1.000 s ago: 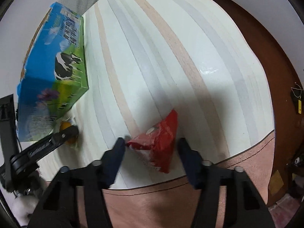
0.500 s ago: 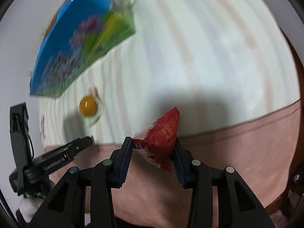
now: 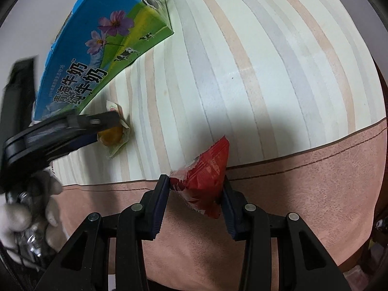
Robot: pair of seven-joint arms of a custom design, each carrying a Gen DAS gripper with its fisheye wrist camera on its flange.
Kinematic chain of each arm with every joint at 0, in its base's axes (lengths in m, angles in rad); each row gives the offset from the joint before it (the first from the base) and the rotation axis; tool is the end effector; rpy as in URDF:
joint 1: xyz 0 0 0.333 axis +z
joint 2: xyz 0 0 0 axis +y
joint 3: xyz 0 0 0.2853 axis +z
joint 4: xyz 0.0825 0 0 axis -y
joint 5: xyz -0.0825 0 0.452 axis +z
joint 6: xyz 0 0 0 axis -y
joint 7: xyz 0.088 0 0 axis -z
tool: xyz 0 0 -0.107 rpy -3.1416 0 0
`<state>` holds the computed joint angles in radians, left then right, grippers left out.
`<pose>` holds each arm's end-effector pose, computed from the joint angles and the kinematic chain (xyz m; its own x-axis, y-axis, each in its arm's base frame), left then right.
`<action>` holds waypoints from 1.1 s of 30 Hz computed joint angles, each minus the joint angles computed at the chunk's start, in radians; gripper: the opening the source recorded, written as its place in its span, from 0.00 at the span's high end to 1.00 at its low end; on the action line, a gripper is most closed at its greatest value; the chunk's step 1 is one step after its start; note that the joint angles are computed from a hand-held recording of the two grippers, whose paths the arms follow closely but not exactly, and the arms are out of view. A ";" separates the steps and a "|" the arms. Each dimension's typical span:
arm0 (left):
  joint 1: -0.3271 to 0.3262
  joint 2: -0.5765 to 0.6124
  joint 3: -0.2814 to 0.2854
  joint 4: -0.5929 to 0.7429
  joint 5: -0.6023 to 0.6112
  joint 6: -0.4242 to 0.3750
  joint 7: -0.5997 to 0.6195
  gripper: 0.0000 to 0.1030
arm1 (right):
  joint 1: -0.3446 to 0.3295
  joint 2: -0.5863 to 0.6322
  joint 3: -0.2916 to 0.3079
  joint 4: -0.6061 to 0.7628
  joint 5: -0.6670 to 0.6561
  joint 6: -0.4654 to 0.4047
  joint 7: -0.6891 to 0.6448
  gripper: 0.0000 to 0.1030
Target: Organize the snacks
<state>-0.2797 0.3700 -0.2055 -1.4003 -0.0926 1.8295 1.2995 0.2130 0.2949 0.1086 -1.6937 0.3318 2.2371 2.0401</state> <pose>0.6538 -0.3310 0.4646 -0.1750 -0.9689 0.1749 -0.9845 0.1747 -0.0170 0.6823 0.2319 0.3949 -0.2914 -0.8747 -0.3873 -0.9427 0.3314 -0.0394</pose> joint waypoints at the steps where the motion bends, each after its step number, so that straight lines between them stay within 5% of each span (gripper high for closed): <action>1: -0.011 0.002 0.000 -0.001 0.029 0.007 -0.001 0.33 | -0.003 -0.008 -0.001 -0.007 0.000 -0.003 -0.004 0.58; 3: -0.017 -0.022 -0.002 -0.037 0.056 0.044 0.000 0.47 | 0.001 -0.005 -0.002 -0.002 -0.007 -0.006 -0.001 0.57; 8: -0.019 -0.071 -0.003 -0.087 0.058 0.039 -0.005 0.51 | 0.004 0.004 0.002 0.000 -0.006 0.000 -0.001 0.57; 19: 0.052 -0.537 -0.014 -0.644 -0.073 0.073 0.064 0.51 | 0.020 -0.008 0.024 0.000 0.025 -0.072 -0.109 0.58; 33: 0.009 -0.493 -0.064 -0.668 -0.005 0.117 -0.003 0.48 | 0.034 0.048 0.024 0.022 0.034 -0.077 -0.058 0.56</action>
